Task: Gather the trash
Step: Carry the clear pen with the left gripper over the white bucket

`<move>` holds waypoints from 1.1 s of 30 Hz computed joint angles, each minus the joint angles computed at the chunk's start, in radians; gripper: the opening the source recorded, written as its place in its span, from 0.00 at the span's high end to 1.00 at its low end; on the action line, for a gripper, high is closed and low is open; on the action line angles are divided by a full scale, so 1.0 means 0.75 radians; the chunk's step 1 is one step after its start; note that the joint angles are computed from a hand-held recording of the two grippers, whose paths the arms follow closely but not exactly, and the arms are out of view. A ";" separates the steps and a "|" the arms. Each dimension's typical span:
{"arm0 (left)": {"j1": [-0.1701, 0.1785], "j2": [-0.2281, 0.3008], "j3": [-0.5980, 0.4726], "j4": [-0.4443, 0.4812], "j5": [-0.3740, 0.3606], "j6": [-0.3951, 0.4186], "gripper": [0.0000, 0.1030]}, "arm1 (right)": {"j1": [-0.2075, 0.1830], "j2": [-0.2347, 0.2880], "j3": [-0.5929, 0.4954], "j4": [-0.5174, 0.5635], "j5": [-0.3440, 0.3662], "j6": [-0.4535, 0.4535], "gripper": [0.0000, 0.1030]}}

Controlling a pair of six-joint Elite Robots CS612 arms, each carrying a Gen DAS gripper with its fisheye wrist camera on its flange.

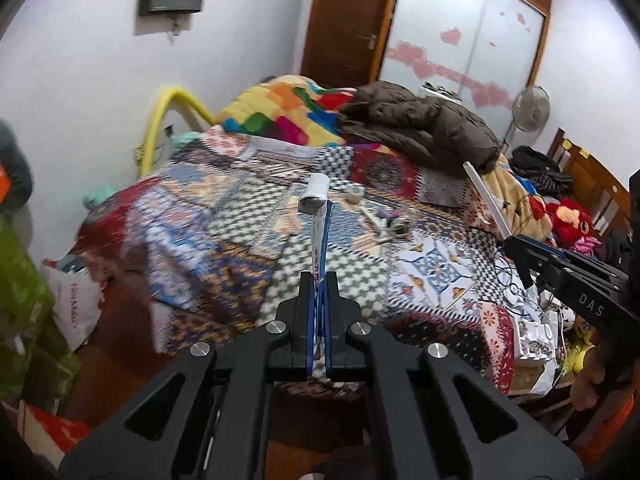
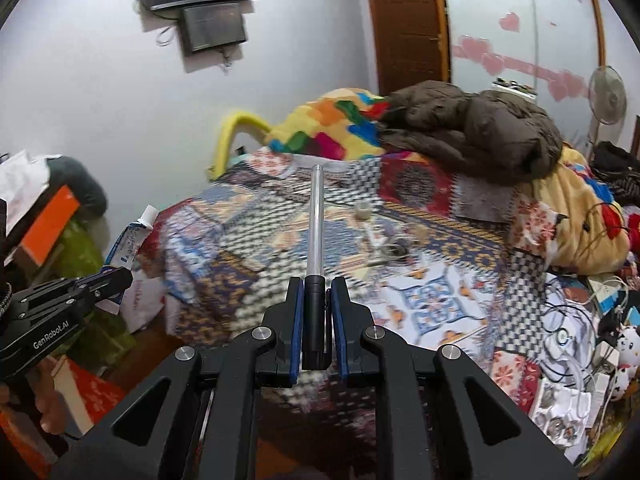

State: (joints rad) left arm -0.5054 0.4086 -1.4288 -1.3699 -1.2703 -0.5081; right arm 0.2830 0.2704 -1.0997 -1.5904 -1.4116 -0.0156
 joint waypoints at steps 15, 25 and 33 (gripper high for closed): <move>0.039 0.151 -0.423 0.438 0.144 -0.232 0.98 | 0.125 -0.007 0.041 0.142 0.182 -0.157 0.88; 0.069 0.228 -0.564 0.681 0.164 -0.349 0.98 | 0.198 -0.026 0.151 0.279 0.242 -0.281 0.88; 0.132 0.309 -0.569 0.744 -0.056 -0.421 0.98 | 0.246 -0.052 0.287 0.428 0.205 -0.392 0.88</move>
State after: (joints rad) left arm -0.4067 0.6405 -1.8552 -0.8122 -1.3125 -0.8237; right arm 0.4673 0.2312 -0.8842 -1.2695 -1.2580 -0.3097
